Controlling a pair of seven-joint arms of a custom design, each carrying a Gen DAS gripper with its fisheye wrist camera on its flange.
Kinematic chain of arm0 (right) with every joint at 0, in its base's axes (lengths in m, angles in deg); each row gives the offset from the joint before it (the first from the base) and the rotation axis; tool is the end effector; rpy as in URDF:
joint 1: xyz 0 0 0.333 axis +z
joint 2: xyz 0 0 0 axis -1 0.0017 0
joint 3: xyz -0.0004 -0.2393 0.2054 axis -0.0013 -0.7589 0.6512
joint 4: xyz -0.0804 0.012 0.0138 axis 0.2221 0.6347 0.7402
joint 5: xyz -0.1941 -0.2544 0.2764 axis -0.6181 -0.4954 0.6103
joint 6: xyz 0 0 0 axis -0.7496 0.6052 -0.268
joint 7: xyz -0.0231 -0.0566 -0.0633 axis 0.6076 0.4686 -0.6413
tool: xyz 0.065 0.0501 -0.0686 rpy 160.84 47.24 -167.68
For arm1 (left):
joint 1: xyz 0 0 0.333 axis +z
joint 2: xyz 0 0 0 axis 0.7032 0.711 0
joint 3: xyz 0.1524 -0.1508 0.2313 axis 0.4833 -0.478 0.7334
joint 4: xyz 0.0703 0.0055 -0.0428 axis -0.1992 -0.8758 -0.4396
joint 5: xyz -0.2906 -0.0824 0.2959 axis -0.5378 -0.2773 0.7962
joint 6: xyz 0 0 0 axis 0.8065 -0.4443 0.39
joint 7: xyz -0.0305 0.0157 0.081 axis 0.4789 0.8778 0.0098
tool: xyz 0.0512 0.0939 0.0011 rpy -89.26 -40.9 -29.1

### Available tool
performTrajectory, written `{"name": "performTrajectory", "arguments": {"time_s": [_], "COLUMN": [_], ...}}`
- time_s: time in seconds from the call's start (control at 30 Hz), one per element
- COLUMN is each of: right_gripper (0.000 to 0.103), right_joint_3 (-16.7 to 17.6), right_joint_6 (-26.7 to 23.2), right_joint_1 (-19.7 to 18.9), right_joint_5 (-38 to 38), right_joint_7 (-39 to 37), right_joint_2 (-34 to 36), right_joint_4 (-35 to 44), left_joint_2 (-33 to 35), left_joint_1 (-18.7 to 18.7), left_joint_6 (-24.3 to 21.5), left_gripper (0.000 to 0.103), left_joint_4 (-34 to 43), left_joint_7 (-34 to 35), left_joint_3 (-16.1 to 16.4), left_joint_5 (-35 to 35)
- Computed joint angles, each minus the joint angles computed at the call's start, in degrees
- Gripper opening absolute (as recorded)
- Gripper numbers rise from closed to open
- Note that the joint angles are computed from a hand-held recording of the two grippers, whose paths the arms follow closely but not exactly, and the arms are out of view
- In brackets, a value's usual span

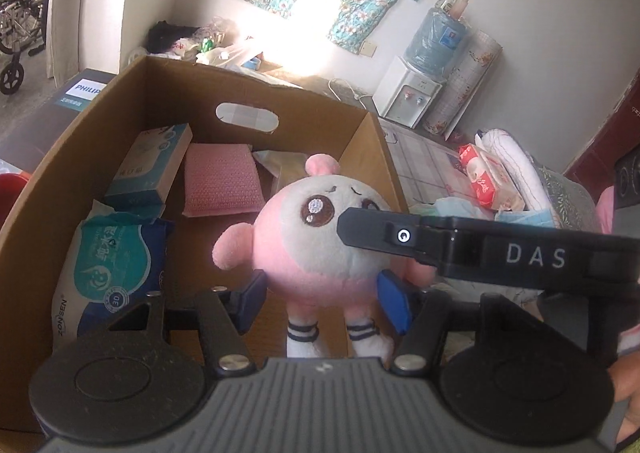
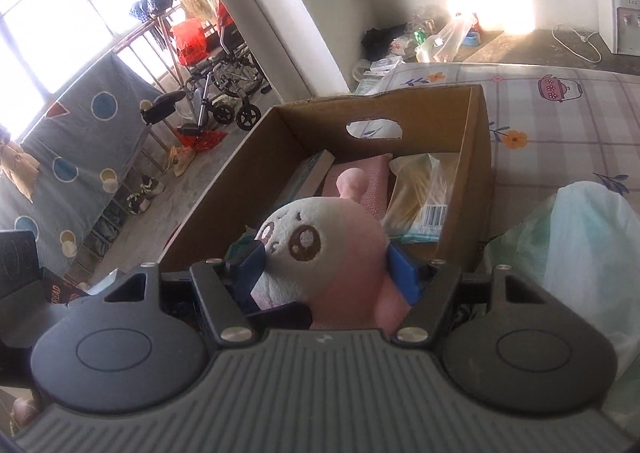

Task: Organize soft objects
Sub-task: 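Carry the pink plush toy with the right gripper over the cardboard box, then lower the plush toy into the box and open the right gripper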

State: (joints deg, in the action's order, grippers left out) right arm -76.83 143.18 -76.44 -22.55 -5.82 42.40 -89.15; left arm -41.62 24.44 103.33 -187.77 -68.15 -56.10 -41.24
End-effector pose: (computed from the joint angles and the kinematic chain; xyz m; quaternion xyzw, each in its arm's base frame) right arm 0.5471 0.1236 0.4422 -0.7512 0.4979 -0.0089 0.4332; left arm 0.4609 -0.3830 0.4251 -0.7131 0.5951 -0.3478 0.1283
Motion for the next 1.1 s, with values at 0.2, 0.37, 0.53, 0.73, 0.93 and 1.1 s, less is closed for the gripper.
{"name": "performTrajectory", "arguments": {"time_s": [0.2,0.37,0.53,0.73,0.93,1.1], "right_gripper": [0.068,0.069,0.069,0.069,0.069,0.069], "right_joint_3": [0.5,-1.8,-3.0,-4.1,-4.4,-4.5], "right_joint_6": [5.8,3.8,0.2,-5.0,-8.6,-10.3], "right_joint_1": [0.9,0.1,-1.9,-4.3,-6.2,-7.6], "right_joint_5": [-2.2,1.4,4.0,7.7,9.9,10.4], "right_joint_7": [-4.4,-7.6,-7.5,-7.5,-7.8,-7.0], "right_joint_2": [-1.7,-2.2,-1.5,-0.8,0.1,1.6], "right_joint_4": [-2.3,-2.1,-1.2,-1.2,-1.2,-0.4], "left_joint_2": [5.5,7.1,4.2,5.4,8.5,10.8], "left_joint_1": [-0.5,-1.0,-1.7,-0.3,2.4,4.5], "left_joint_6": [-4.0,-5.2,-6.6,-11.3,-4.9,0.5], "left_gripper": [0.059,0.059,0.059,0.063,0.072,0.070], "left_joint_4": [2.8,4.0,2.8,5.4,5.9,5.8], "left_joint_7": [11.2,14.6,9.6,5.1,5.8,11.6], "left_joint_3": [-1.0,-0.8,0.4,0.7,0.3,-2.6], "left_joint_5": [-11.4,-15.3,-11.5,-14.0,-23.5,-33.0]}}
